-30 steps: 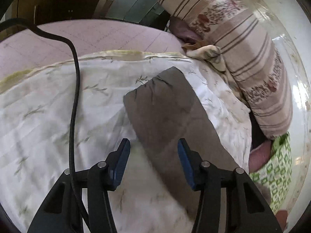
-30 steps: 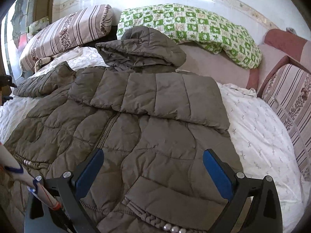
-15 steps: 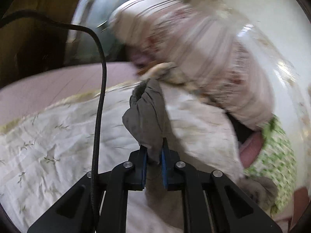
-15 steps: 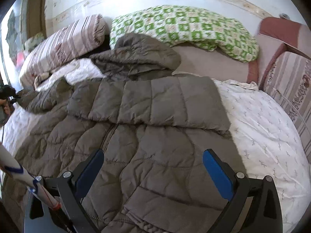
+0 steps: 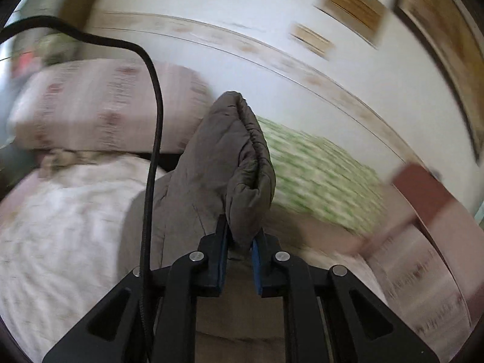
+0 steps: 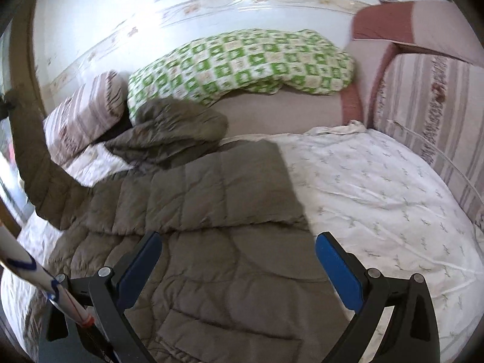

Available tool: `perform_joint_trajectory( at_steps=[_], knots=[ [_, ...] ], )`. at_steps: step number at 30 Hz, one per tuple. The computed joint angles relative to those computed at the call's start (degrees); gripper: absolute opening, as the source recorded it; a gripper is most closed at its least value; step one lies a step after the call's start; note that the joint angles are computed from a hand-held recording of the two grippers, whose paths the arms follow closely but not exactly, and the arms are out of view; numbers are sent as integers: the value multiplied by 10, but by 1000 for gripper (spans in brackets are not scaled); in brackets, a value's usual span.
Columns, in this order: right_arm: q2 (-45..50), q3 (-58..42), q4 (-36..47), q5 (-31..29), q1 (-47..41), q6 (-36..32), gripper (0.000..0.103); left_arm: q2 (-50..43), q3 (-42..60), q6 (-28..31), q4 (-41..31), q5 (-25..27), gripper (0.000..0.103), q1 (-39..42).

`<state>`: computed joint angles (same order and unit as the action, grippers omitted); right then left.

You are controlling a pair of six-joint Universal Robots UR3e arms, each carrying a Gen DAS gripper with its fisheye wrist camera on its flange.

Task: Fold large clothes
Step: 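Fold the held sleeve over the jacket body with the left gripper, release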

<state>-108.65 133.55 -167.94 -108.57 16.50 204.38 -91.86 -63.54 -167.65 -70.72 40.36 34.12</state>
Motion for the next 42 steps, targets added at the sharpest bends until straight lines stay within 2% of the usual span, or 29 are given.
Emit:
perform_joint_trajectory(
  at_steps=[2,5,8,11,14,15,17,20,22,24,25,26,27,28,31,34,35,36,39,42],
  knots=[
    [-39,20,13,15,-31,3,103,12,-37,-21,39,34,13,-73],
    [-91,42,39,27,-71,6,103,2,-113,-63,145,113,14,-208],
    [-126,58,57,36,-106,8,103,-54,-155,-103,227,179,15,-313],
    [-146,67,71,45,-132,9,103,-123,-183,-131,285,232,17,-382],
    [-156,72,78,65,-158,3,103,-177,-179,-147,287,272,26,-432],
    [-151,72,75,64,-160,0,103,-198,-171,-147,265,268,30,-437],
    [-149,73,73,76,-172,-6,103,-219,-159,-135,228,244,45,-434],
    [-165,82,77,115,-210,-19,103,-179,-200,-87,202,191,46,-407],
    [-185,90,83,138,-234,-23,103,-118,-250,-36,194,133,49,-370],
    [-215,96,103,187,-271,-35,103,-52,-296,10,200,105,56,-324],
    [-233,103,109,222,-294,-42,103,-22,-324,30,208,99,64,-298],
    [-236,106,105,240,-300,-43,103,-4,-336,41,215,101,69,-274],
    [-233,107,99,261,-306,-47,103,7,-341,44,229,117,69,-255],
    [-210,99,87,283,-303,-53,103,13,-348,47,254,146,69,-234],
    [-114,65,43,306,-264,-48,93,-17,-338,48,298,233,69,-190],
    [28,-14,6,265,-182,-47,74,-72,-307,42,278,249,69,-139],
    [75,-50,7,248,-156,-54,62,-93,-295,38,272,252,69,-125],
    [115,-82,10,247,-141,-59,55,-109,-285,33,272,254,69,-120],
    [219,-172,18,233,-113,-72,51,-155,-276,26,294,276,69,-111],
    [313,-259,52,178,-94,-92,51,-195,-256,18,293,307,69,-115]
  ],
)
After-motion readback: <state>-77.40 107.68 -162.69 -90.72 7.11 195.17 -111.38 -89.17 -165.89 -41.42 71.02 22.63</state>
